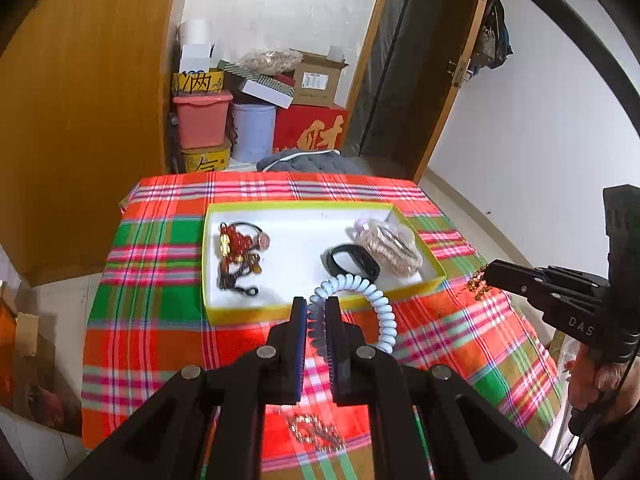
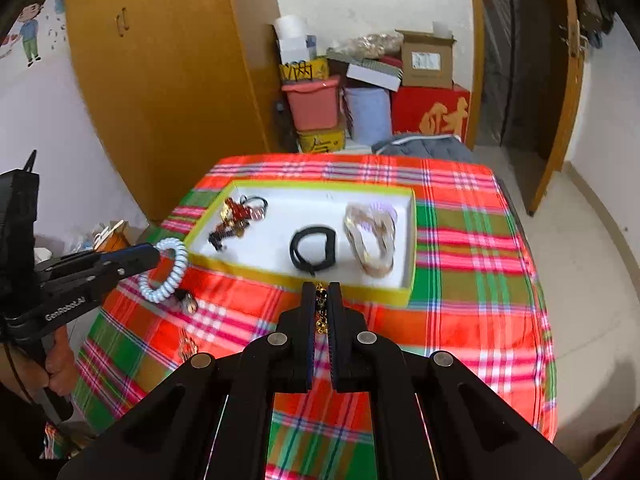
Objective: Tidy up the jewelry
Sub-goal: 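Carry the gold chain and white coil into the yellow tray and open both grippers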
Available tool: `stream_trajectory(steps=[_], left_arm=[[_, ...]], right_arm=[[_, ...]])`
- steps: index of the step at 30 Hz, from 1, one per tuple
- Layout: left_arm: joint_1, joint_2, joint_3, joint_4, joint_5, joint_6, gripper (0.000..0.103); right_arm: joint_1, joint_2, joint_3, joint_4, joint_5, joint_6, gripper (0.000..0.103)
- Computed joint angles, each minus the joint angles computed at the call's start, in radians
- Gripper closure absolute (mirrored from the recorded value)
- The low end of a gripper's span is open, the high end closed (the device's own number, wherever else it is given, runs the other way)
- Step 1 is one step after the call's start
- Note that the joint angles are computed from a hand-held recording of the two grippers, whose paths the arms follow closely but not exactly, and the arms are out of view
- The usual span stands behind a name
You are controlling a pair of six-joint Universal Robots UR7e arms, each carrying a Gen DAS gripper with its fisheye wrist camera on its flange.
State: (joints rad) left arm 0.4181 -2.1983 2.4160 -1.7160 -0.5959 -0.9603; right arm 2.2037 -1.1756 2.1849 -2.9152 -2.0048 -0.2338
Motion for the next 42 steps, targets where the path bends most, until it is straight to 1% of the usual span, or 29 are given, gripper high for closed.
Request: stream_trajectory(steps=[2,6,10,19,25,31,35,42], left_arm=[[0.040,0.024,-0.003,-0.085,0.001,0.069,0.094],[0.105,0.077,-0.012,-0.205,0.005,0.174,0.094],[0.174,0.135,-0.021,-0.337,0.004,0.287,0.094],[0.318,0.255,-0.038,-0.603,-0.033,0.499,0.094],[0.403,0.324,-0.042,-0.726,-0.083,0.580,0.094],[0.470,0.369,-0.036,-0.801,-0.130,0.625,0.094],[0.503,0.389,-0.035,-0.830,-0.150,0.645,0.094],[0.522,0.425,-0.042,-0.849,-0.160,0.663,0.094]], right_arm=[[0.003,0.016,-0.021,-0.001,0.002,-0.014,0.098],[0.000,0.053,-0.064,-0.003,0.014,-0.034,0.098],[-0.012,0.092,-0.112,0.009,0.033,-0.032,0.098],[-0.038,0.212,-0.239,0.018,0.038,-0.064,0.098],[-0.065,0.291,-0.312,0.031,0.052,-0.072,0.098],[-0.095,0.370,-0.376,0.073,0.054,-0.068,0.098],[-0.109,0.407,-0.404,0.093,0.042,-0.072,0.098],[-0.121,0.450,-0.440,0.131,0.021,-0.072,0.098]])
